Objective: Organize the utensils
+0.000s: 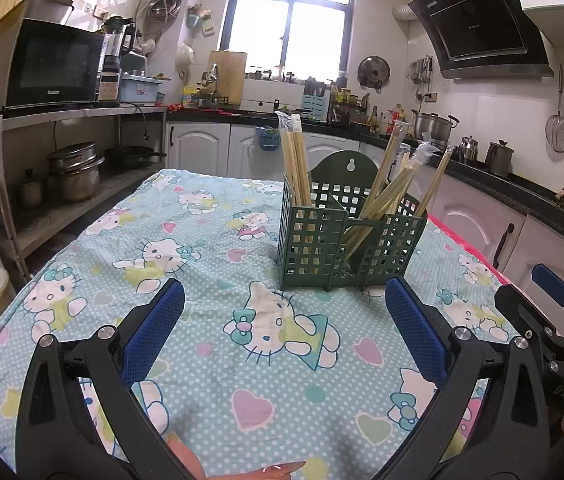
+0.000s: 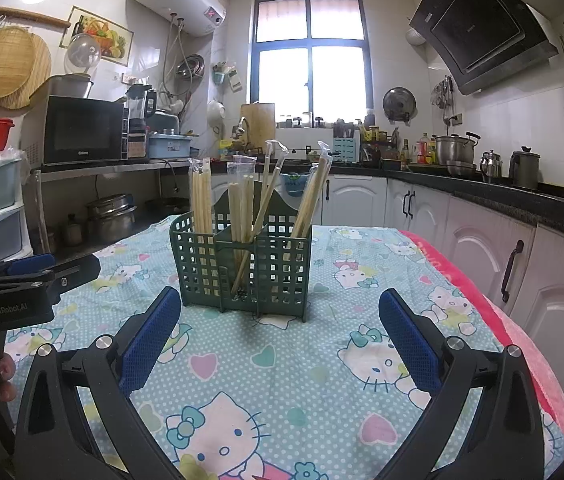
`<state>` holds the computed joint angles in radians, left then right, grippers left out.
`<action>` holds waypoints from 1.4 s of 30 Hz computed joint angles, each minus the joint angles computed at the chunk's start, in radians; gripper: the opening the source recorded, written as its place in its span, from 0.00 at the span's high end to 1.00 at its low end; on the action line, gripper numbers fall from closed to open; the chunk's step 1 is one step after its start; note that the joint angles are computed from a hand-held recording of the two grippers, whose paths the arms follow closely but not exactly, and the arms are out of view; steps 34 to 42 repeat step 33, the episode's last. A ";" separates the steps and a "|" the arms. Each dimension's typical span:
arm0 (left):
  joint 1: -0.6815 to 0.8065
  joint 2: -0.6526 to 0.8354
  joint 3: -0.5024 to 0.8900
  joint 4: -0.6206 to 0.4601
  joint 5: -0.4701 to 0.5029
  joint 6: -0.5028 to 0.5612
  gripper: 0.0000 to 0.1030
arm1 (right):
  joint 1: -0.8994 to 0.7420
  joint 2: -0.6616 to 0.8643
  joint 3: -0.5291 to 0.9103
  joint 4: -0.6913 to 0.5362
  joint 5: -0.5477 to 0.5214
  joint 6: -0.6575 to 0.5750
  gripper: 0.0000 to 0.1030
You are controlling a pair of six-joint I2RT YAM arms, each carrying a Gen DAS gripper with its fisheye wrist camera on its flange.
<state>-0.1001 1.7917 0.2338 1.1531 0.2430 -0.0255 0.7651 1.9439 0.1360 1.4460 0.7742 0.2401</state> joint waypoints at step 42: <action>0.160 0.236 0.697 -0.859 -0.182 0.080 0.10 | -0.573 -0.269 0.148 -0.648 -0.346 0.130 0.06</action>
